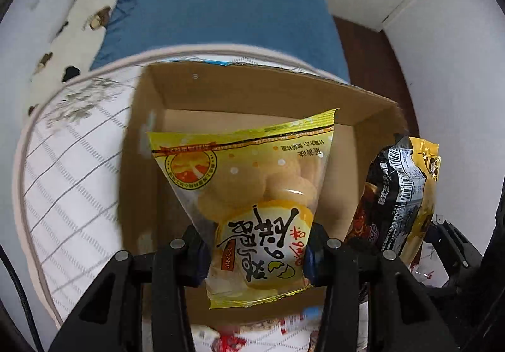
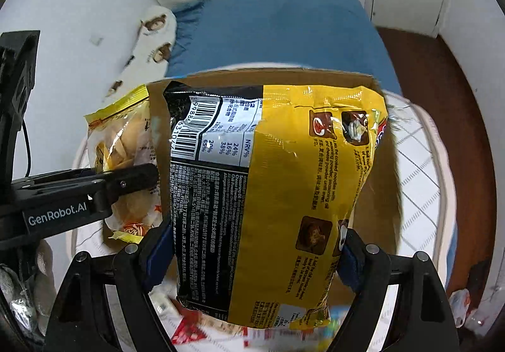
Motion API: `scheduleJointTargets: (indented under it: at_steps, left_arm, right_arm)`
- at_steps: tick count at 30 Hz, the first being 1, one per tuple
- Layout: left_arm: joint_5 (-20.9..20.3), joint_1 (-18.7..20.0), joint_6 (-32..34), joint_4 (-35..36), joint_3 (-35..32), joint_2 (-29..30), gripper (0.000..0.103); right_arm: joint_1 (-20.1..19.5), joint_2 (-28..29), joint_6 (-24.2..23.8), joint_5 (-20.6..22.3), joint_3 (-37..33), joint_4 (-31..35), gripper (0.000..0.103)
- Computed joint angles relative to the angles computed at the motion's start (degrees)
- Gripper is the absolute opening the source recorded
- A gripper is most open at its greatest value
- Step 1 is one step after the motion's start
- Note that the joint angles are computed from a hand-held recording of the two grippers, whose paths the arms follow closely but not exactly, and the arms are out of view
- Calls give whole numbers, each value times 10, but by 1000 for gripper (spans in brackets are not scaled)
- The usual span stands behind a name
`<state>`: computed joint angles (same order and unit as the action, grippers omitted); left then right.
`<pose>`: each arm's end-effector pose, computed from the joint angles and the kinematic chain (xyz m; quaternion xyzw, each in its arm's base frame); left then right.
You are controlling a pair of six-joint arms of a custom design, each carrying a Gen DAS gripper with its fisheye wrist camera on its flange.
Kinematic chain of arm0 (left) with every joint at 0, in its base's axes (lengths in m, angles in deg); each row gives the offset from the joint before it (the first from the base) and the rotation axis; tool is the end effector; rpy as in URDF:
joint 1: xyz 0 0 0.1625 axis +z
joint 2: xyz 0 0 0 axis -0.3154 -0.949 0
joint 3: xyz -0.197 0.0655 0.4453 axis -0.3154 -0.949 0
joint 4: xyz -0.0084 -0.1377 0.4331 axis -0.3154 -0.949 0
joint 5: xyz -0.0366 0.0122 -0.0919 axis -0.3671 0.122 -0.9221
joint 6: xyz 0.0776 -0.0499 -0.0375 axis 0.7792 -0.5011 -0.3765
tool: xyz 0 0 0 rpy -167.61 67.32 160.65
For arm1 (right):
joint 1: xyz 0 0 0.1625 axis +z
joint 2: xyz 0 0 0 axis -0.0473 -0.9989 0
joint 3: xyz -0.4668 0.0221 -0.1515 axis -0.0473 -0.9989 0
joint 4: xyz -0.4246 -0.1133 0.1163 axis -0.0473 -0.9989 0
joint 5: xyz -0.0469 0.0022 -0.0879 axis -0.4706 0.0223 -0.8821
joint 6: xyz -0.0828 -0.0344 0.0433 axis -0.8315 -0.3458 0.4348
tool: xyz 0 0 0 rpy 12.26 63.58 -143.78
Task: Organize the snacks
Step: 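Carry both bags into the box and open both grippers, then withdraw both tools from the box toward the snack pile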
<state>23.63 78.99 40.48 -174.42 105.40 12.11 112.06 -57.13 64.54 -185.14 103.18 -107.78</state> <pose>-0.2150 -0.7750 0.2895 -0.1339 0.9356 -0.1334 0.2981 0.3652 -0.7776 0.1636 0.2284 -0.9435 0.0227 0.2389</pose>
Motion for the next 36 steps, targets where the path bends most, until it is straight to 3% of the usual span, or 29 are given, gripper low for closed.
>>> scheduleJointTargets:
  at_steps: [6, 13, 15, 17, 18, 26, 36]
  left_arm:
    - [-19, 47, 12, 52, -78, 58, 42]
    - [-27, 67, 17, 76, -108, 84, 45]
    - [-25, 68, 17, 63, -101, 81, 67]
    - [-25, 66, 21, 49, -90, 74, 82]
    - [-18, 64, 20, 47, -84, 70, 82]
    - [53, 30, 0, 37, -33, 41, 82]
    - [129, -53, -52, 9, 80, -38, 82]
  right_arm:
    - [-23, 83, -1, -26, -101, 65, 87]
    - [-42, 137, 15, -27, -178, 146, 87]
    - [-44, 147, 4, -42, -185, 141, 90]
    - [-40, 151, 3, -54, -187, 135, 100]
    - [-41, 150, 4, -52, -187, 136, 100]
    - [-35, 81, 0, -66, -96, 70, 100]
    - [-3, -33, -6, -80, 41, -60, 100]
